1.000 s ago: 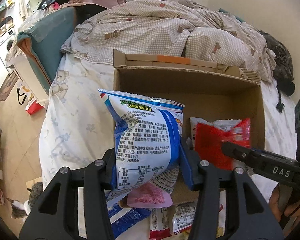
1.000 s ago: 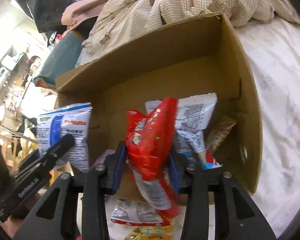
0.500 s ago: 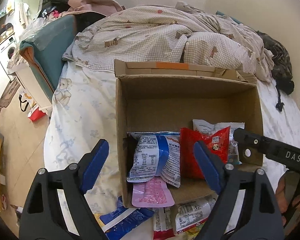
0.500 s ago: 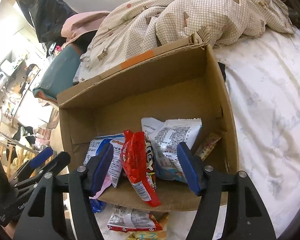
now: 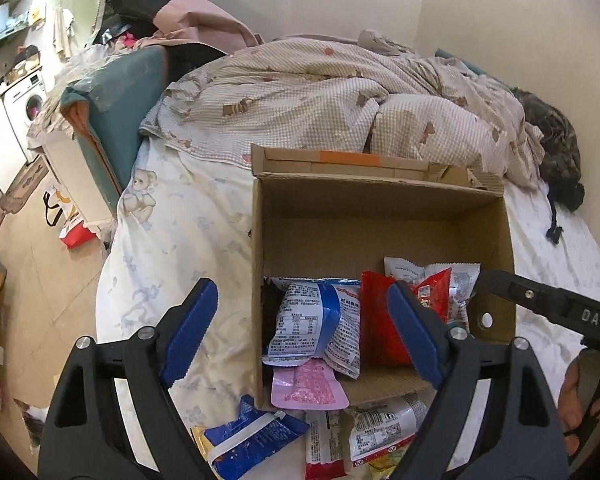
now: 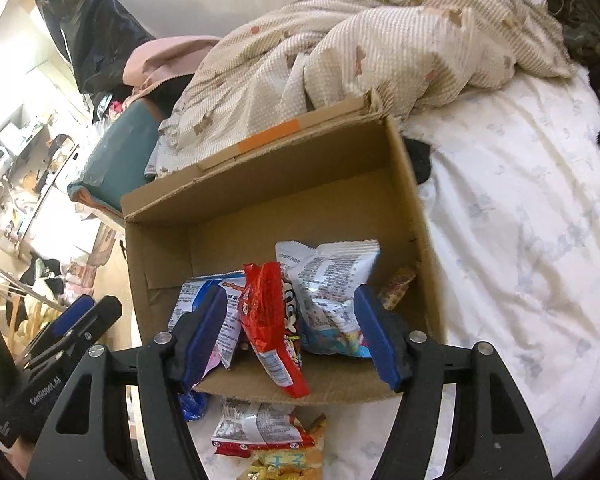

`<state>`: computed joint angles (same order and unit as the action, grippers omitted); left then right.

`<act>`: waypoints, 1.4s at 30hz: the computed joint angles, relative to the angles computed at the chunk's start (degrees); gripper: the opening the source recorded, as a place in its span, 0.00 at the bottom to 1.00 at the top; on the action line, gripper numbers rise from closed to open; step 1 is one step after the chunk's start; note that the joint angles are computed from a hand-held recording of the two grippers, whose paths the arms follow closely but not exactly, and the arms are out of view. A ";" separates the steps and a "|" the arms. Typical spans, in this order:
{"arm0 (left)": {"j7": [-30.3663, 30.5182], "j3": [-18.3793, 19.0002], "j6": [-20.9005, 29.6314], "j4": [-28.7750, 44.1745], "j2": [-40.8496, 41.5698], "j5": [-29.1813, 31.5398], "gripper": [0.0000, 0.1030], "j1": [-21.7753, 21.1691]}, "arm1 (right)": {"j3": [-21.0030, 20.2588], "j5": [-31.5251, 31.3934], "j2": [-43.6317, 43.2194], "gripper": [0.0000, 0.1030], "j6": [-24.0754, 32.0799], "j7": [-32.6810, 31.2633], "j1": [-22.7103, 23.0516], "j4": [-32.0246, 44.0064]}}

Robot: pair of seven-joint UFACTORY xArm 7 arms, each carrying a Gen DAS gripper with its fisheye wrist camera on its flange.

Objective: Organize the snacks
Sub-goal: 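Withdraw both tools from the box toward the remaining snacks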

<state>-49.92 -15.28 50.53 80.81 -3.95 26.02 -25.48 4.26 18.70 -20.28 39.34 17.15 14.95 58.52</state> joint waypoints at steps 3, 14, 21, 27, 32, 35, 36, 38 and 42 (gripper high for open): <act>-0.14 -0.06 0.31 -0.80 -1.36 -0.21 0.82 0.13 | 0.64 -1.55 -2.24 0.67 0.06 1.60 -0.65 -1.13; 1.29 -1.33 -0.07 -4.97 -6.83 -5.47 0.91 1.52 | 0.68 -3.64 -9.07 0.67 2.71 2.93 -0.12 -4.81; 0.21 -3.06 0.60 -7.57 -10.58 -4.73 0.91 3.00 | 2.03 -5.65 -14.78 0.93 1.28 6.52 -1.27 -8.71; -0.12 -4.55 1.82 -9.29 -13.20 -4.32 0.91 4.12 | 2.02 -6.54 -17.90 0.95 2.95 6.61 -0.05 -10.09; 0.49 -5.06 3.94 -10.35 -14.83 -5.89 0.91 4.20 | 3.99 -9.37 -21.41 0.95 4.16 8.47 -1.15 -11.39; 0.68 -5.12 4.29 -11.47 -16.08 -7.18 0.91 4.14 | 5.05 -11.01 -23.20 0.95 4.71 9.68 -1.65 -12.03; 0.72 -5.23 4.33 -11.82 -16.46 -7.46 0.91 4.18 | 5.47 -11.61 -23.85 0.95 4.97 10.17 -1.86 -12.28; 0.89 -5.45 4.67 -12.39 -17.16 -7.92 0.91 4.30 | 5.86 -12.37 -24.56 0.95 5.92 11.21 -2.19 -12.45; 0.86 -6.00 5.24 -13.44 -18.43 -8.82 0.91 4.37 | 4.57 -11.08 -24.86 0.95 7.28 11.47 -0.75 -13.03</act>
